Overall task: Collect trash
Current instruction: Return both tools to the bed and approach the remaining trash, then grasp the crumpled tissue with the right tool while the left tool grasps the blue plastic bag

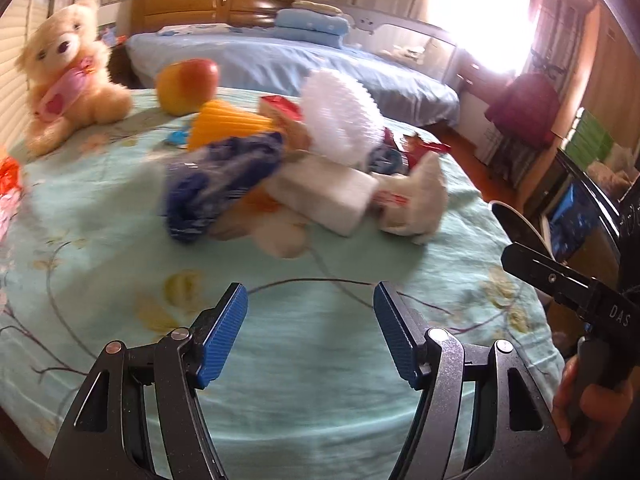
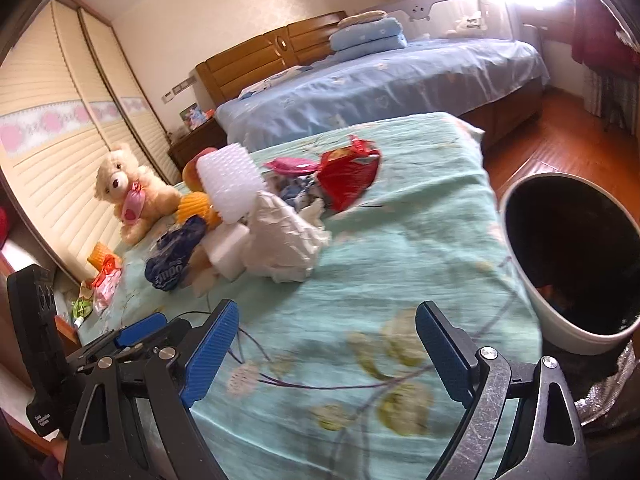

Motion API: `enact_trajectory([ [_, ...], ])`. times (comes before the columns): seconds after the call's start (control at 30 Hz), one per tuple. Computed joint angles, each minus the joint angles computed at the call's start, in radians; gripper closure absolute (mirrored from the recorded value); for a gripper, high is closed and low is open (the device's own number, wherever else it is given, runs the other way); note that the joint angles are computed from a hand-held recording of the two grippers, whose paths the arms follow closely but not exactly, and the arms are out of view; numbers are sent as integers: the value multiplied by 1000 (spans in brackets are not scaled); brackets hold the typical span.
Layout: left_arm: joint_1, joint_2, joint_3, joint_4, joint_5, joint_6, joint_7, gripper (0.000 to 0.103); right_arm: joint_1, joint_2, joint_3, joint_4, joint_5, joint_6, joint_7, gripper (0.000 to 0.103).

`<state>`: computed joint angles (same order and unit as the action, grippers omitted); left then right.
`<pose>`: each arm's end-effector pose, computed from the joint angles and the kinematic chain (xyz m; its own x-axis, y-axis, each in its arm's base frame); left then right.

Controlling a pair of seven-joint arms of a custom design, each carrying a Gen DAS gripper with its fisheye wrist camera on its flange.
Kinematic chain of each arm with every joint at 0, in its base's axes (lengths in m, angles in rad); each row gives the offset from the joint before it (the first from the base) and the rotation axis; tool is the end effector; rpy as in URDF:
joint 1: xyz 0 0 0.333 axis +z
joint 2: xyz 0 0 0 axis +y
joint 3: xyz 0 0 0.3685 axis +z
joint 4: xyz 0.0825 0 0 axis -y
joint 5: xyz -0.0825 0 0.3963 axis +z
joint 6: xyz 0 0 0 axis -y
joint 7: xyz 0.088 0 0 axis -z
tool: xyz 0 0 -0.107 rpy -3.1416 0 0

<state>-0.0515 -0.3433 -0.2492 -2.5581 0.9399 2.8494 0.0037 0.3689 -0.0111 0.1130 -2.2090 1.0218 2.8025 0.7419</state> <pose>0.4090 -0.1782 0.4758 0.3222 -0.9241 0.2055 -0.6235 -0.3705 -0.6885 0.5217 0.2274 0.4803 0.5033 -0.8044 -0.3157 -0.7345 -0.2057 -0.6467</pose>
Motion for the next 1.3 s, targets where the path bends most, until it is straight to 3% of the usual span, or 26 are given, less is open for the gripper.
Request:
enact_trajectory([
  [0.37, 47, -46, 29, -46, -5, 5, -11, 33, 20, 51, 20, 39, -44, 4, 62, 12],
  [0.7, 73, -21, 84, -26, -58, 10, 143, 31, 17, 100, 26, 98, -107, -9, 116, 12],
  [0.87, 69, 23, 133, -11, -131, 79, 257, 30, 19, 141, 27, 144, -146, -1, 162, 12],
  [0.93, 84, 33, 128, -10, -143, 105, 272, 30, 20, 160, 29, 165, -169, -10, 179, 12],
  [1.0, 106, 37, 105, -7, -130, 112, 269, 39, 22, 171, 31, 175, -192, -8, 189, 14],
  [1.03, 106, 40, 101, -6, -132, 112, 276, 57, 22, 174, 33, 178, -197, -5, 186, 22],
  [1.07, 98, 41, 105, -7, -144, 114, 292, 60, 20, 175, 37, 178, -195, 0, 176, 31],
  [1.1, 115, 36, 87, -8, -125, 115, 273, 62, 21, 175, 36, 176, -206, 3, 181, 50],
  [1.13, 117, 30, 83, -12, -122, 121, 268, 67, 23, 173, 33, 173, -220, 2, 191, 58],
  [1.2, 109, 19, 86, -23, -134, 136, 274, 71, 14, 160, 42, 161, -192, 2, 159, 65],
  [1.3, 111, -14, 61, -39, -131, 128, 254, 74, 11, 133, 45, 137, -164, 10, 125, 67],
])
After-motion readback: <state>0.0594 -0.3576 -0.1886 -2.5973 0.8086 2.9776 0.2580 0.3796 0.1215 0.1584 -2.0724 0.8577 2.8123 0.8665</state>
